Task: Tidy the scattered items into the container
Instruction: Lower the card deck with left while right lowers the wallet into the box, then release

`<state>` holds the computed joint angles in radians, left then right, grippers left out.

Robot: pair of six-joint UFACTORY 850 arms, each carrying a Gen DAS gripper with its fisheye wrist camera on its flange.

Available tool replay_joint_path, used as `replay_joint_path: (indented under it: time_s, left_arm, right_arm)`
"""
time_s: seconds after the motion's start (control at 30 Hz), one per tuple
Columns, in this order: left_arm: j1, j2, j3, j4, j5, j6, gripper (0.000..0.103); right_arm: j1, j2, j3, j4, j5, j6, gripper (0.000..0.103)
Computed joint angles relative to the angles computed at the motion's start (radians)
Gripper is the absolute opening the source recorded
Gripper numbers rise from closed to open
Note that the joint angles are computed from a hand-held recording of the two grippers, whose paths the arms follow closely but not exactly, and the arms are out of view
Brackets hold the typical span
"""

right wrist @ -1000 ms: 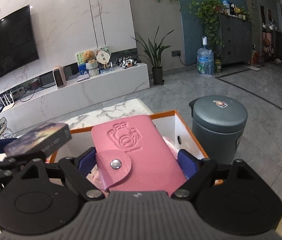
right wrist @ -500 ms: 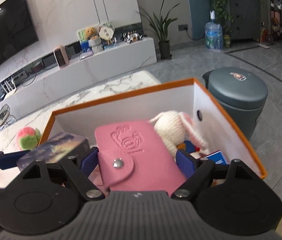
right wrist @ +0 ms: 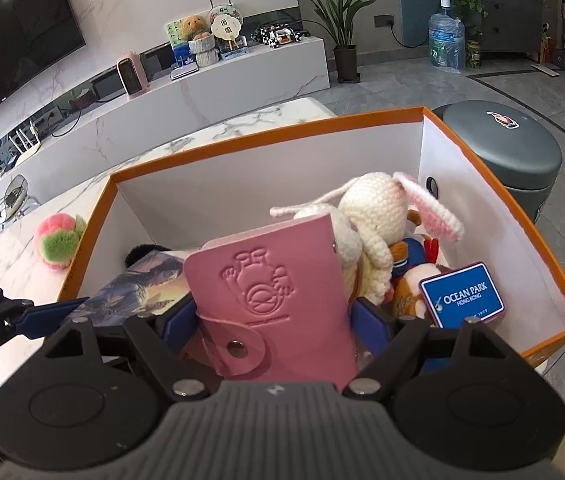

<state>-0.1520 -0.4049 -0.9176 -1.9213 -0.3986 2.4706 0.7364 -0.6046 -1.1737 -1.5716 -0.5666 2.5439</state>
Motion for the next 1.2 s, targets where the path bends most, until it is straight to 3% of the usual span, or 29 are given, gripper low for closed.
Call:
replay_joint_path:
  time_s: [0.17, 0.77, 0.83, 0.9, 1.2]
  left_arm:
    - [-0.009, -0.005, -0.003, -0.008, 0.015, -0.004, 0.066]
    - [-0.016, 0.001, -0.009, 0.043, 0.047, -0.073, 0.067]
    - [-0.014, -0.003, -0.014, 0.074, 0.042, -0.114, 0.07]
    - [-0.01, -0.008, -0.024, 0.161, 0.02, -0.21, 0.082]
    - [-0.017, 0.019, 0.009, 0.023, 0.028, -0.063, 0.086]
  right_arm:
    - [0.01, -0.011, -0.014, 0.064, -0.009, -0.089, 0.084]
    - [0.009, -0.007, -0.02, 0.091, 0.0, -0.117, 0.085]
    - [0.011, -0.008, -0.023, 0.1, -0.008, -0.127, 0.088]
    - [0.012, -0.011, -0.029, 0.094, -0.006, -0.125, 0.089]
    - [0.022, 0.0, -0.02, 0.072, -0.016, -0.101, 0.092]
